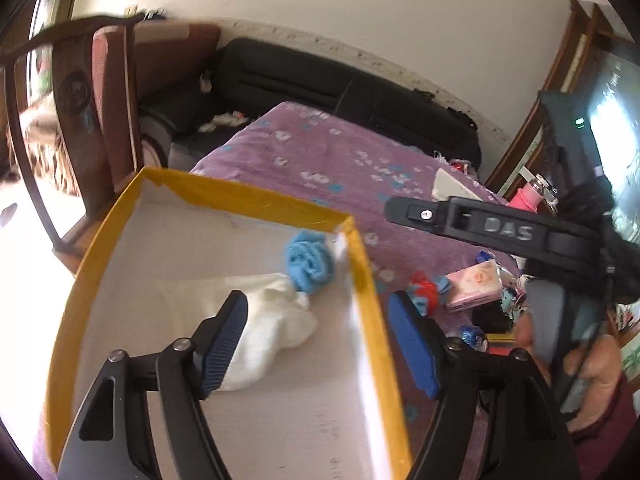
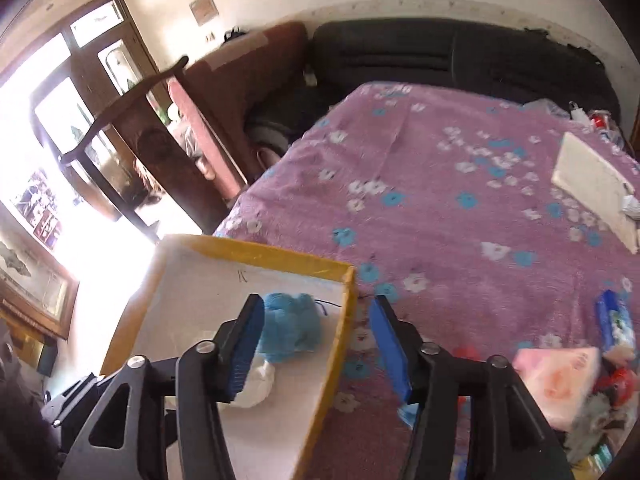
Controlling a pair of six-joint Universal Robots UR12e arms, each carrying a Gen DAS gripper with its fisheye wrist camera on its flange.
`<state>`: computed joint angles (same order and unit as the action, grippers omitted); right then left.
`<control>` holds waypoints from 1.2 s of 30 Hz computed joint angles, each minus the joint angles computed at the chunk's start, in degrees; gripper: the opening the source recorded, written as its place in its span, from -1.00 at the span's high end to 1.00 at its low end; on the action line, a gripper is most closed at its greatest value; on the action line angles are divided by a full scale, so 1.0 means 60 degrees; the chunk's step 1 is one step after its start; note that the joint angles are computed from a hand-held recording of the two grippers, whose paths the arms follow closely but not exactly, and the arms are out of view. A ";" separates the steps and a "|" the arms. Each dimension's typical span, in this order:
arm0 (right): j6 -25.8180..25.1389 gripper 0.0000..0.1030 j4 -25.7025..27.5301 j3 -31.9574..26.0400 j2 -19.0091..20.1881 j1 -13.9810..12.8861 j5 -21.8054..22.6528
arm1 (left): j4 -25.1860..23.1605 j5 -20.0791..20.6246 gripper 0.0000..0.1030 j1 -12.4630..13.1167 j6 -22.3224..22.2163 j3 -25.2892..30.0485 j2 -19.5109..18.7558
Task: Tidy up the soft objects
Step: 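Drop the white cloth into the tray with the left gripper while the right drops the blue towel, then grasp the pink tissue pack with the left gripper while the right grasps the lemon-print tissue pack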
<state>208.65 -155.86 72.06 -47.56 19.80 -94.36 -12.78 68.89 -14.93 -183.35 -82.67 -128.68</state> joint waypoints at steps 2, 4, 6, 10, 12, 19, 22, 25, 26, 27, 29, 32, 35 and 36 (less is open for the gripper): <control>-0.0065 -0.38 -0.0638 0.0741 -0.0461 0.0045 -0.0455 | 0.0518 0.0455 -0.48 -0.0278 0.0489 -0.0019 -0.0084; -0.0072 -0.38 -0.1156 0.1552 -0.0963 0.0062 -0.0755 | 0.0556 0.0816 -0.50 -0.0505 0.0818 0.0113 -0.0204; 0.0108 -0.38 -0.1524 0.2404 -0.1493 0.0048 -0.0920 | -0.0158 0.1011 -0.50 -0.0682 0.1124 0.0404 -0.0336; 0.0482 -0.40 -0.2054 0.3891 -0.2476 0.0055 -0.1421 | -0.1639 0.1241 -0.50 -0.0875 0.1371 0.0694 -0.0420; 0.0637 -0.50 -0.2406 0.4543 -0.2885 0.0054 -0.1678 | -0.1989 0.0765 -0.50 -0.0798 0.1182 0.0549 -0.0334; 0.1203 -0.54 -0.3339 0.6419 -0.4094 -0.0051 -0.2040 | -0.2880 0.0795 -0.50 -0.0842 0.2131 -0.0195 0.0158; 0.1458 -0.55 -0.3686 0.7133 -0.4429 -0.0156 -0.2055 | -0.2122 0.0929 -0.50 -0.0848 0.1999 -0.0417 0.0314; 0.1822 -0.55 -0.3859 0.7650 -0.4639 -0.0281 -0.2105 | -0.1604 0.0555 -0.51 -0.0869 0.1714 -0.0485 0.0502; 0.1958 -0.55 -0.3959 0.7805 -0.4690 -0.0332 -0.2094 | -0.1483 0.0595 -0.51 -0.0938 0.1770 -0.0475 0.0542; 0.2069 -0.55 -0.4037 0.7968 -0.4756 -0.0405 -0.2066 | -0.1373 0.0745 -0.52 -0.1028 0.1915 -0.0457 0.0570; 0.2326 -0.55 -0.4079 0.8262 -0.4882 -0.0514 -0.2112 | -0.1276 0.1136 -0.52 -0.1254 0.2215 -0.0290 0.0526; 0.2653 -0.55 -0.4256 0.8630 -0.4997 -0.0698 -0.2006 | -0.1479 0.1498 -0.52 -0.1473 0.2349 0.0149 0.0320; 0.2810 -0.55 -0.4507 0.8861 -0.4991 -0.0875 -0.1780 | -0.1854 0.1852 -0.52 -0.1640 0.2372 0.0862 -0.0078; 0.2820 -0.55 -0.4569 0.8892 -0.4967 -0.0925 -0.1704 | -0.2049 0.1919 -0.52 -0.1690 0.2350 0.1111 -0.0222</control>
